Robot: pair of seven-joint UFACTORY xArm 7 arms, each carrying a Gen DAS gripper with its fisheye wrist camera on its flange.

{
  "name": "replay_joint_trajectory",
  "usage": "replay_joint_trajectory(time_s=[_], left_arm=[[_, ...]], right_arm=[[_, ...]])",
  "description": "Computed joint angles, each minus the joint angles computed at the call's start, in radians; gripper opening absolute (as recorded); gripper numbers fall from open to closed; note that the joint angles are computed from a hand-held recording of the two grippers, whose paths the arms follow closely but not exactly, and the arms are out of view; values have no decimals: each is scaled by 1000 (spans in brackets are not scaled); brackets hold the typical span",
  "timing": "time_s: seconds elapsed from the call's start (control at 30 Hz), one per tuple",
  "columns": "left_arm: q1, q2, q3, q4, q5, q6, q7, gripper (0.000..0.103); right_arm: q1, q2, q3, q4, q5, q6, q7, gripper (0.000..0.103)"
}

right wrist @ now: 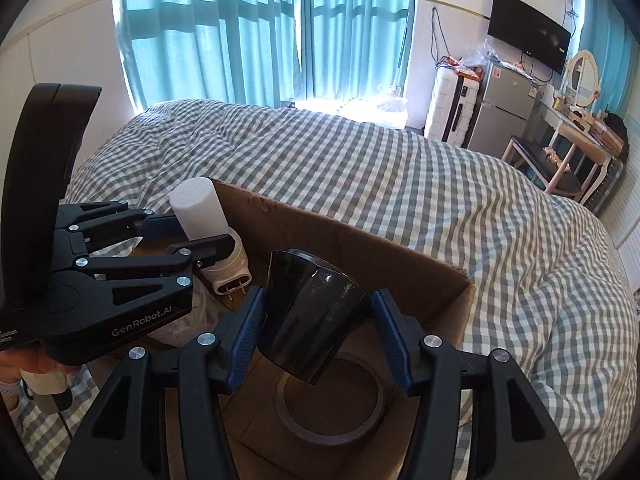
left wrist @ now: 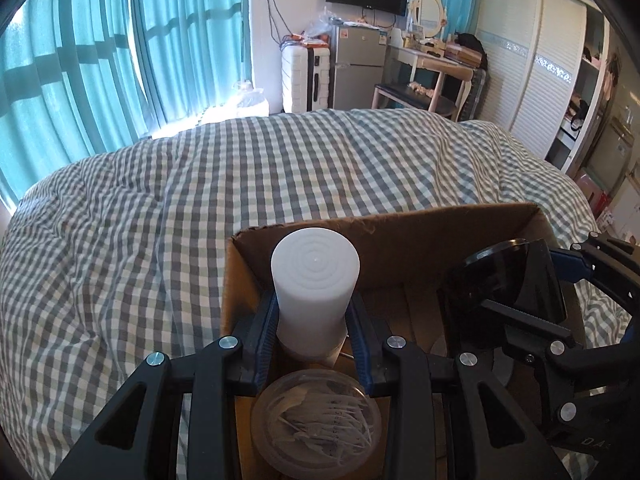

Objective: Organize objects
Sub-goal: 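Lower the bottle and black cup into the box and open both tools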

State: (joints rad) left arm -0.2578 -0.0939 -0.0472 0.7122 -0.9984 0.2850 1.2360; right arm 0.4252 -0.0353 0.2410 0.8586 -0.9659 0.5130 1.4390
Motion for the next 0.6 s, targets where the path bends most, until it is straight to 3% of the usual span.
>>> replay_joint_trajectory(time_s=[0.1,0.2,0.4,0.6], left_arm=[[-7,-19,3,-12,-33,-6,30,36],[-7,-44,13,-21,-33,10,32,49],[-4,-146,43,-63,58,55,-86,73],[-14,-332,76,-137,191,81,-208,85]], right_arm=[[3,-11,5,-9,-16,9,20,55],[4,-43,19,-23,-54,21,81,69],[6,-145,72,-53,-18,83,89,70],[20,-282,160,-60,85,208,14,71]])
